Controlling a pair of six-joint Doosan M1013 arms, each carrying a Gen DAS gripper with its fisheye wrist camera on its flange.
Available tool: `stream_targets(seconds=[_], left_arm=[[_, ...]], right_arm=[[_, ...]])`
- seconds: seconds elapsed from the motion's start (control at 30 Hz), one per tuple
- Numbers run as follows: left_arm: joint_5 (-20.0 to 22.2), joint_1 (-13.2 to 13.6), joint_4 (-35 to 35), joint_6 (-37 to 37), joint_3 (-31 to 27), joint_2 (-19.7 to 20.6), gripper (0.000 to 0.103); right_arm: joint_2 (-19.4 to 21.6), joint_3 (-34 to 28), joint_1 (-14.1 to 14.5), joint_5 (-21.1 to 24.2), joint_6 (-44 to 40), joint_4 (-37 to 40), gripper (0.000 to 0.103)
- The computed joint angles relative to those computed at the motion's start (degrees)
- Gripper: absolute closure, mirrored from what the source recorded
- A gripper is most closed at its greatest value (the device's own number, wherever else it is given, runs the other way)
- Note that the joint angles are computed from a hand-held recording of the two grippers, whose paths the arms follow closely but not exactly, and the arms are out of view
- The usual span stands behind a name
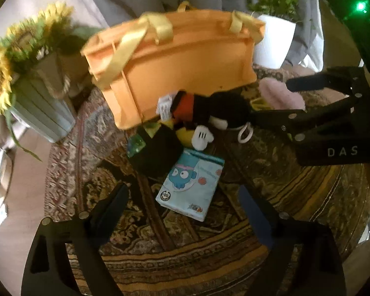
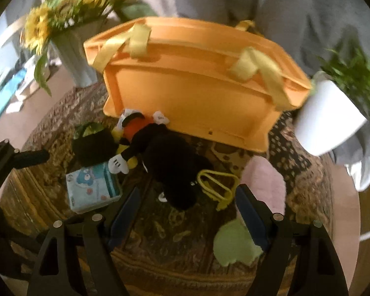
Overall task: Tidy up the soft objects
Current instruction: 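Grasp the black cartoon plush with the right tool while the left tool grasps the blue diaper pack, then lift the plush and diaper pack and carry them over the crate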
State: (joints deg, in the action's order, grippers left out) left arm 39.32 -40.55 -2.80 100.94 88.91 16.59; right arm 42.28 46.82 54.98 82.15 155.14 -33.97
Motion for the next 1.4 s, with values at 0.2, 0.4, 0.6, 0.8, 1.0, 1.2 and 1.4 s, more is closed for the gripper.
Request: stream_targets(seconds=[0.2, 0.4, 0.6, 0.8, 1.0, 1.2, 1.4], left_arm=[[4.30, 0.82, -4.37, 2.72, -2.52, 2.55, 0.018], [5.36, 0.74, -4.85, 2.84, -3.44, 3.77, 0.021], [5.62, 0.82, -5.01, 1.22, -4.02, 4.66, 0.030], [5.71, 1.57, -8.70, 2.11, -3.95, 4.87, 0.037], [4.15, 1.24, -7.07, -1.28, -2.76, 3.65, 0.038], [2.58, 1.20, -6.61, -4.24, -1.22, 1.92, 0.040], [-0.13, 1.21, -4.71, -8.23, -0.14, 0.03, 0.041]], right_arm=[[1.69, -2.09, -1.78, -0.51, -8.29, 3.52, 0.023], [3.21, -3.91, -2.94, -0.17, -14.71, 5.14, 0.023], [4.58, -5.54, -3.78, -0.90, -19.37, 6.61, 0.023], [5.39, -6.49, -4.48, -2.92, -21.50, 8.46, 0.028], [4.56, -4.82, -4.08, -4.08, -19.35, 6.89, 0.043], [2.68, -2.18, -3.19, -6.42, -14.11, 6.04, 0.045], [0.67, 0.49, -1.69, -7.40, -4.66, 3.22, 0.045]])
